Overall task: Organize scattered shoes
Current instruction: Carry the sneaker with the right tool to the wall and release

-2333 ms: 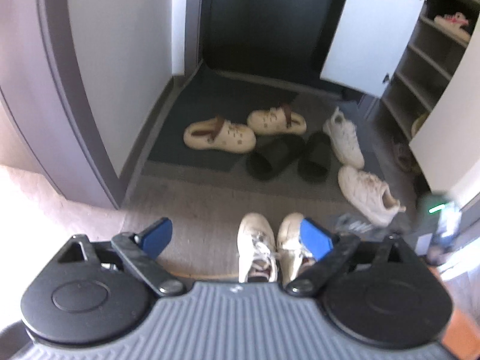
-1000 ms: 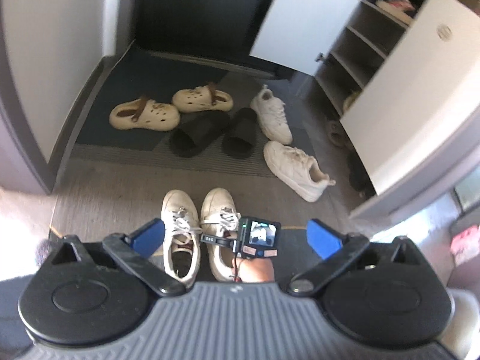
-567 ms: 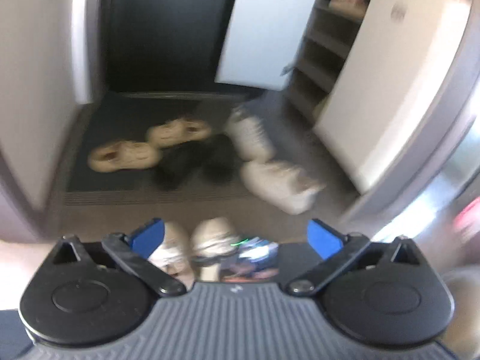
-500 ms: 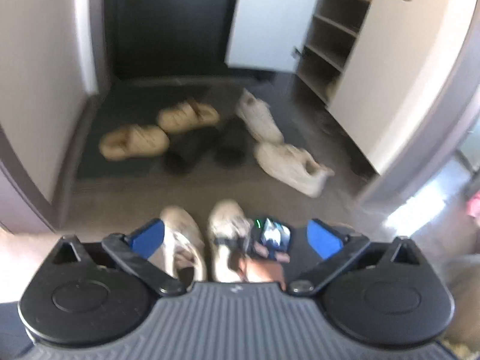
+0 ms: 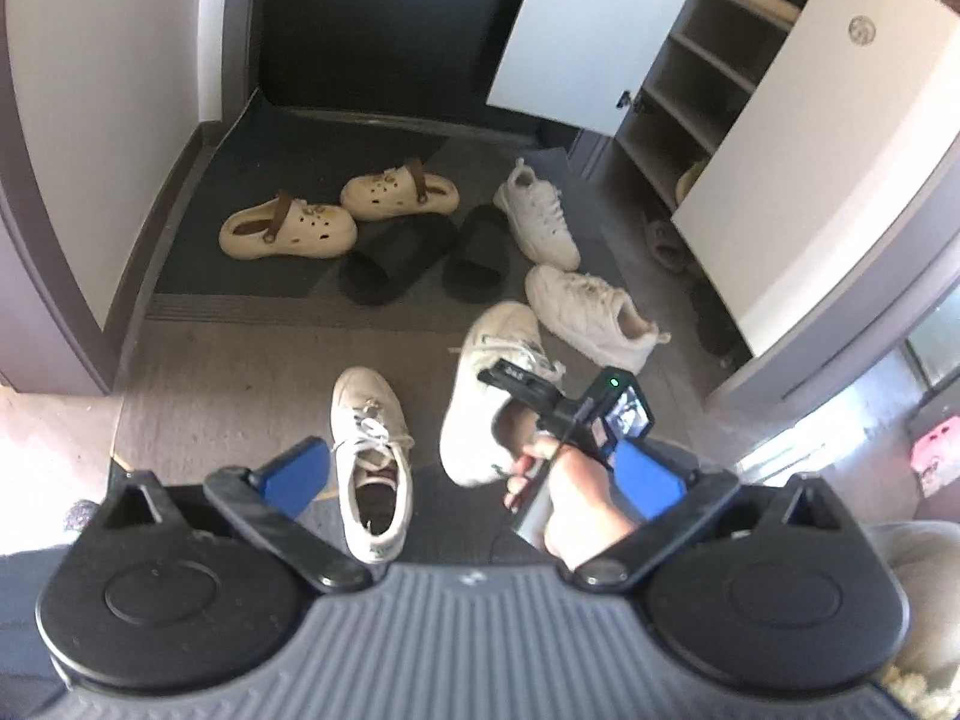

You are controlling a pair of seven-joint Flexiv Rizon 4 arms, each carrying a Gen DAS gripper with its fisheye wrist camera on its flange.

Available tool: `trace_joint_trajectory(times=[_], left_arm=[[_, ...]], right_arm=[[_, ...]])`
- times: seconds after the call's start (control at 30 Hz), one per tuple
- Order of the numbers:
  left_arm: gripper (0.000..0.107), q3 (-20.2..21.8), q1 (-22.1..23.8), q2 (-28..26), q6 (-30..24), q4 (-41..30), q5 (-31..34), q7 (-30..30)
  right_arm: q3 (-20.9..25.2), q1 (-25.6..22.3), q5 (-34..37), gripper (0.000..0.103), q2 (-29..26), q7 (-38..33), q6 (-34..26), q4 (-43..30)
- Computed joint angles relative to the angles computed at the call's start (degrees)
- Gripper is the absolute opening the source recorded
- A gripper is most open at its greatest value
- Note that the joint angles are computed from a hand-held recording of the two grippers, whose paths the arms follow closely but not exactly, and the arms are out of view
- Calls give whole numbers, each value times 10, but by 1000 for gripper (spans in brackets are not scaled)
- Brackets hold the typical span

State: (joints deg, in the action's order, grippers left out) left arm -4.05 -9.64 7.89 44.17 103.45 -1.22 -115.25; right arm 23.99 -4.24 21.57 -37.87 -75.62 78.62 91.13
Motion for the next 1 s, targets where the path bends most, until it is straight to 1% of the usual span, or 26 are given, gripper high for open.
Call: trace_joint_trajectory(times=[0.1,0.13,0.2,0.23,0.27,0.33,0.4,0.47,0.5,0.57,0.63,0.67,0.73,0.83,0.87,0.9,0.93,0.97,1.0], left_arm=[[102,8,6,10,14,3,-8,-9],[102,5,9,10,10,-5,-2,-16],[102,5,19,18,7,-12,18,-31],[102,6,22,16,3,-20,18,-28],[103,8,23,16,7,-20,13,-25],[102,13,24,17,19,-16,-3,-24],[102,22,26,19,30,-9,-29,-25],[102,23,31,19,30,-7,-34,-28],[103,24,34,19,30,-6,-36,-29],[102,21,48,19,12,-10,-14,-66],[102,20,55,20,5,-10,-2,-97],[102,24,56,22,12,-5,-9,-101],[102,26,61,24,19,-5,2,-103],[103,27,68,26,24,-6,16,-104],[103,30,67,24,24,-5,4,-102],[103,32,67,21,23,-4,-8,-99],[103,34,66,19,23,-2,-18,-95],[103,36,65,18,23,-1,-28,-91],[103,36,64,16,23,-1,-32,-87]], right_arm=[[20,11,-13,82,-8,-33,7,-22],[27,15,-17,82,-11,-44,8,-30],[37,33,-23,82,-20,-49,-6,-49],[43,43,-24,82,-26,-51,-15,-60],[45,48,-23,82,-28,-55,-21,-66],[58,74,-25,82,-44,-66,-41,-89],[60,99,-23,82,-58,-73,-53,-106],[58,127,-21,82,-73,-75,-67,-124],[51,146,-24,82,-82,-69,-72,-133],[39,184,-31,82,-102,-57,-84,-155],[0,246,-66,82,-122,-38,-80,-168],[-10,261,-77,82,-126,-31,-73,-167],[-52,320,-122,81,-149,-6,-59,-172],[-95,375,-168,81,-169,50,-45,-167],[-113,391,-181,81,-169,63,-34,-162],[-150,421,-204,81,-165,99,-34,-157],[-177,444,-237,81,-163,138,-38,-154],[-186,452,-232,83,-164,145,-41,-156],[-178,446,-232,85,-169,160,-55,-168]])
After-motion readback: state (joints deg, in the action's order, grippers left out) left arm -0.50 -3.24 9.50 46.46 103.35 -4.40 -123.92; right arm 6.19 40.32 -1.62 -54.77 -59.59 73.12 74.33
